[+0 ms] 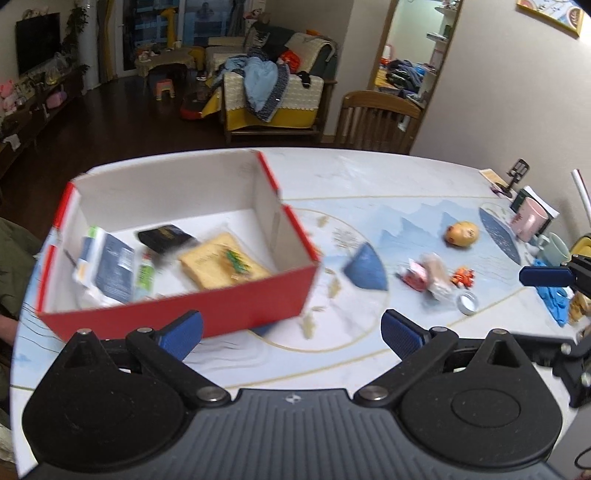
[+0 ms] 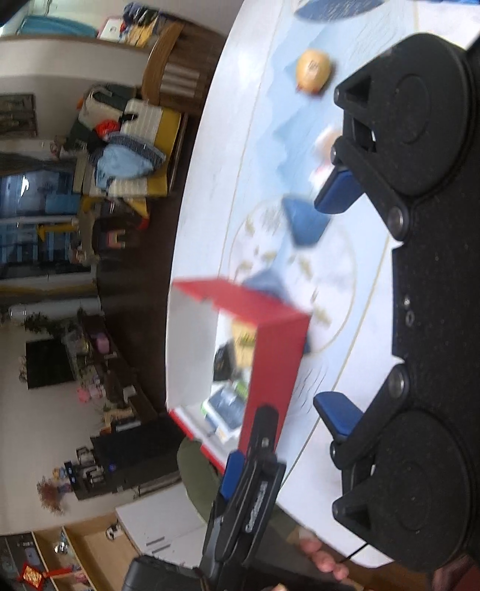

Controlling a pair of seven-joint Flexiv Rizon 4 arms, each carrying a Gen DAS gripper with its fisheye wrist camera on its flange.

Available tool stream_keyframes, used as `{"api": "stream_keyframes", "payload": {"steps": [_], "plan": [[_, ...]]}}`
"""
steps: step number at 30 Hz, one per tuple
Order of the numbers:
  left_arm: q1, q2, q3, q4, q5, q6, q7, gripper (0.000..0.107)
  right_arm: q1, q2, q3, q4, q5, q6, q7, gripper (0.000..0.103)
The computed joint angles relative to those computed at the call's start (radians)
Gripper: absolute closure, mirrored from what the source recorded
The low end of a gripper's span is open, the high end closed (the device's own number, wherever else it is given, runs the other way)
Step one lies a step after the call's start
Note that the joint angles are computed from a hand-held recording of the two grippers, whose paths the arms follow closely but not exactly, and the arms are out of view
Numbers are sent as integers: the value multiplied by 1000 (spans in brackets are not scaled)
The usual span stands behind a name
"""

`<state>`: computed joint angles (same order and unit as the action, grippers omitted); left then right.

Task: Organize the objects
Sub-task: 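Move both tools back over the table toward the tape roller and jar lid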

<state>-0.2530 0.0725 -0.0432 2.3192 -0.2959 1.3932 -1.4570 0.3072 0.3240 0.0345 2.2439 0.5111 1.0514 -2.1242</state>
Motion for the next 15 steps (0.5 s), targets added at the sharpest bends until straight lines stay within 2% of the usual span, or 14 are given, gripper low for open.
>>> {"api": "stream_keyframes", "payload": {"steps": [7, 13, 15], "plan": [[-69, -70, -51, 4, -78, 48, 36, 4, -91, -4, -25, 91, -100, 98, -19, 0], [-101, -164, -113, -27, -88, 91, 97, 4, -134, -59, -62, 106, -130, 130, -25, 0], [-111, -200, -121, -44, -51, 107, 100, 4, -147, -86, -74, 96, -124, 130, -33, 0]]}}
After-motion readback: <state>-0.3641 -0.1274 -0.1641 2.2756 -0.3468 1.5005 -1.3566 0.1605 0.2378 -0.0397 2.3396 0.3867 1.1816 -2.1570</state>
